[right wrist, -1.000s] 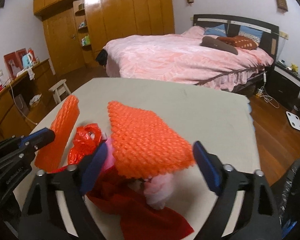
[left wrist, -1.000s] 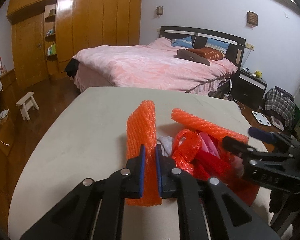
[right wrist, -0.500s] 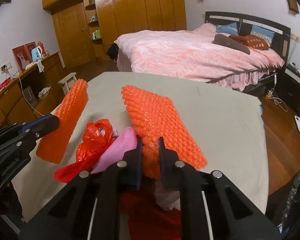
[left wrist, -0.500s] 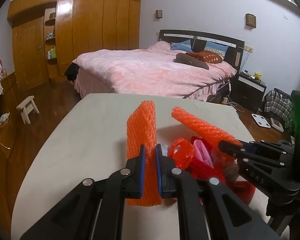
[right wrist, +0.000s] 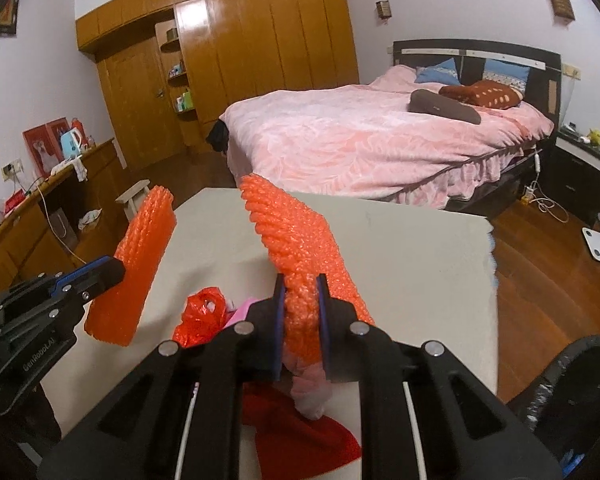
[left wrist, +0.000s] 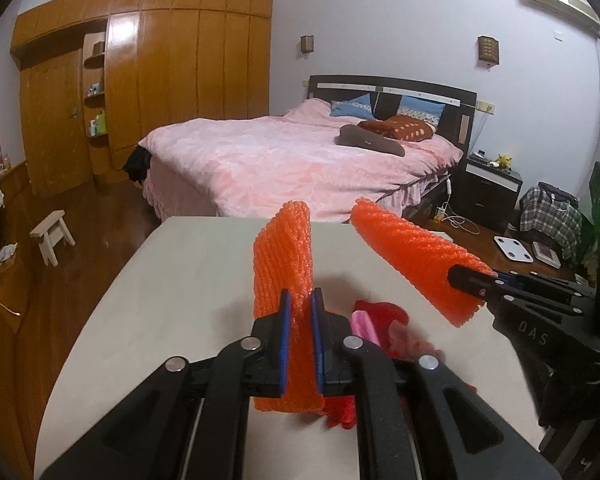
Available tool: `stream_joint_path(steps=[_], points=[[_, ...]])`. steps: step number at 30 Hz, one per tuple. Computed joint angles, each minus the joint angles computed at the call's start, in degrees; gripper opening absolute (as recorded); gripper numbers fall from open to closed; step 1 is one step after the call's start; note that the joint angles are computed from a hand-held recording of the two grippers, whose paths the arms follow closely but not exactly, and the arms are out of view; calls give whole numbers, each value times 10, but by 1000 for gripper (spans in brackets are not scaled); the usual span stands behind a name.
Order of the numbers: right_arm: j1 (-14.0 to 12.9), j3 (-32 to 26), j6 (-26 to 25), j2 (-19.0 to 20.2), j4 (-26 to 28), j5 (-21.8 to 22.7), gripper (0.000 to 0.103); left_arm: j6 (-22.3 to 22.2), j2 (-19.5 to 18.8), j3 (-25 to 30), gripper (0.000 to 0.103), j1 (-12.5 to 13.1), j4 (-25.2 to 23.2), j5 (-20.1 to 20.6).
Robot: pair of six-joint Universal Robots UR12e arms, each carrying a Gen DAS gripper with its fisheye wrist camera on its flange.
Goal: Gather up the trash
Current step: 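Carry both orange foam nets over the trash bin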
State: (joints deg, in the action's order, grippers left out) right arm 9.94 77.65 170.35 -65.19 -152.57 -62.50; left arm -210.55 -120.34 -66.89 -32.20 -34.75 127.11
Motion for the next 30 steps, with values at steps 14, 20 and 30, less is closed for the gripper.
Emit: stream_joint_path(steps=[14, 20, 30], points=[[-30, 51, 23, -49, -42, 4, 14, 37, -25, 56, 10, -24, 21, -14], [-48, 77, 32, -72, -52, -2, 14, 49, -39, 80, 10, -36, 29, -23], [-82, 124, 45, -109, -73, -23, 14, 79, -69, 130, 10, -53, 26, -51]])
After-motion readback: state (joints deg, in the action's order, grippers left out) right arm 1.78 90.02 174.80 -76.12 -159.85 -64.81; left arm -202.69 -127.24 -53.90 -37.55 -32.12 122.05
